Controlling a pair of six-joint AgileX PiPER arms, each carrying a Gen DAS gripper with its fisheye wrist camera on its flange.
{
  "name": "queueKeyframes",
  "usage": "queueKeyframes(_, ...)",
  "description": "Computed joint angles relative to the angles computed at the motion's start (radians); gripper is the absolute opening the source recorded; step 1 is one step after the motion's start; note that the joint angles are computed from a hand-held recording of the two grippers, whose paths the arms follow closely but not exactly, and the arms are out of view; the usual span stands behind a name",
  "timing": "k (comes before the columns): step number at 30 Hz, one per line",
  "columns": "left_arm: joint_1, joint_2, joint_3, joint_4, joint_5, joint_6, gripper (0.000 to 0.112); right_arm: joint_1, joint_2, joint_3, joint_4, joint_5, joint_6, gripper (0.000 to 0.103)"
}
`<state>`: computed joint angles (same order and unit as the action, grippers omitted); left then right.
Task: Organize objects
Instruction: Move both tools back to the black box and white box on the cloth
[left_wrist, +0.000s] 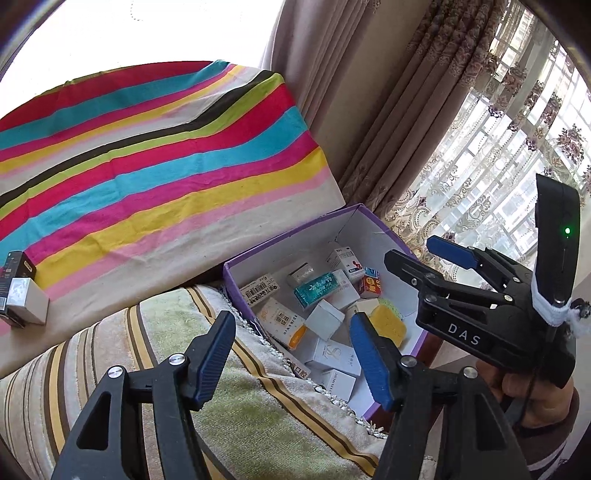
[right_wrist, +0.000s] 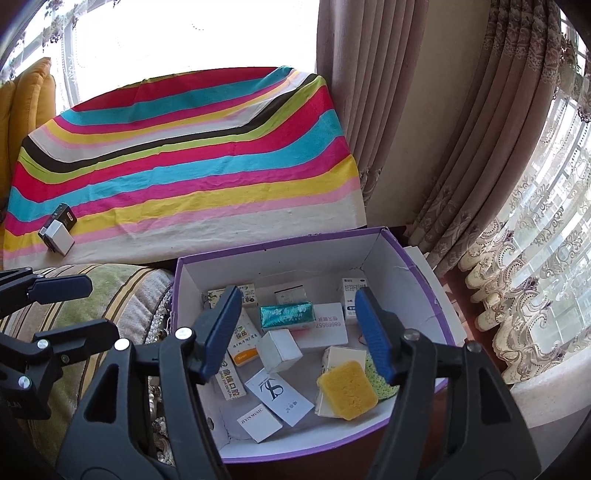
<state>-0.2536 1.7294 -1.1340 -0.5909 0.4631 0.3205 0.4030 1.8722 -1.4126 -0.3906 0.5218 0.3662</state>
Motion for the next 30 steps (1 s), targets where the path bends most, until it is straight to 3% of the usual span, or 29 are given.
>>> queueKeyframes(18,0.256,-0.085,0.12,-0.202,0.021,0.17,0.066,0.105,0.059,-0.093,0.004,0.059,0.001,0.073)
queueKeyframes(30,0.445,-0.099,0.161,-0.278,0.078,0.246,0.066,0.168,0.14,-0.227,0.122,0.13,-0.09,0.075)
